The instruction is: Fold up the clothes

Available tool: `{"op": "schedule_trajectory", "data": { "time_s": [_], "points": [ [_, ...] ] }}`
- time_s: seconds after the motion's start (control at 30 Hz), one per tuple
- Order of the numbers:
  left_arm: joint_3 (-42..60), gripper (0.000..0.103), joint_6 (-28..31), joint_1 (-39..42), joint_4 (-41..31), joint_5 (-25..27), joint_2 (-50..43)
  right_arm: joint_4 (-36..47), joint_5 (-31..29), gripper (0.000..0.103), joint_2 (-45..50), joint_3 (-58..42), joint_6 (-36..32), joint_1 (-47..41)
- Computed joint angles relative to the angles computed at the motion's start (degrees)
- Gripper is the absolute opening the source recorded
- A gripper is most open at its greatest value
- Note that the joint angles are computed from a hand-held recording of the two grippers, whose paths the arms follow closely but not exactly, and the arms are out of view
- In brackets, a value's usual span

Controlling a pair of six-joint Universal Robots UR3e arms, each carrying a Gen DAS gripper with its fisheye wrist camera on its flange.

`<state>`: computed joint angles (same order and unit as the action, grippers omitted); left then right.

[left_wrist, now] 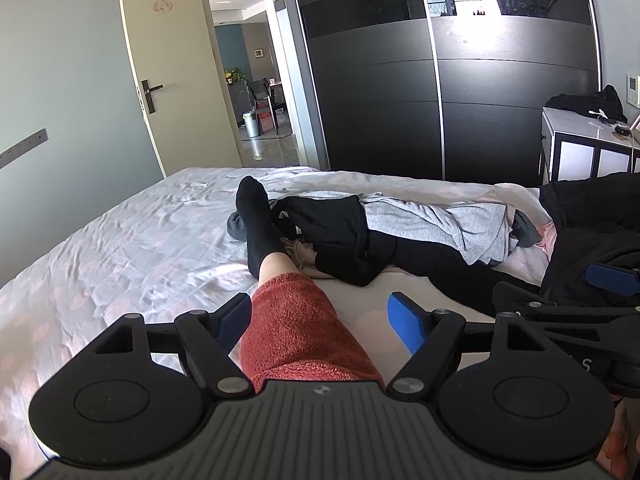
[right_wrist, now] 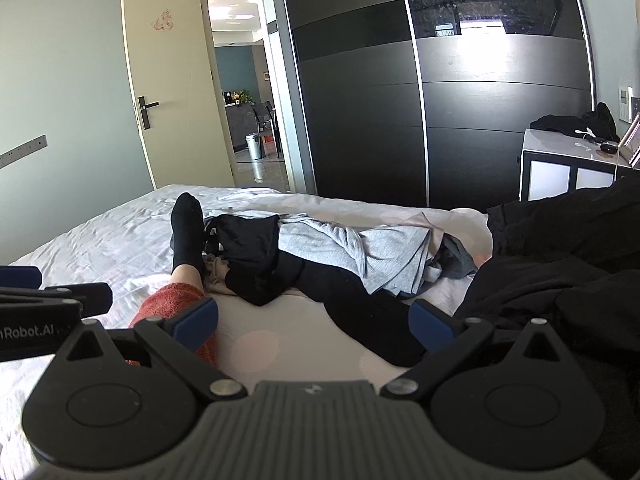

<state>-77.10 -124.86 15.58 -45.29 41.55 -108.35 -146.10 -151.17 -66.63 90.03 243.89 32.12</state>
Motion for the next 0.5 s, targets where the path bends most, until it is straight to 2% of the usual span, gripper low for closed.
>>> {"op": "schedule_trajectory", "data": {
  "time_s": [0.33, 0.5],
  "points": [
    [0.12, 0.09, -2.3, -0.69, 1.43, 2.76, -0.43, -0.31, 0.12, 0.103, 0.69, -1.08, -1.22, 0.17],
    [1.5, 0.09, -1.71, -0.73, -0.72, 3.17, -0.93, -1.15, 0.27, 0.103, 0.63, -0.73, -1.87, 0.14]
  ]
}}
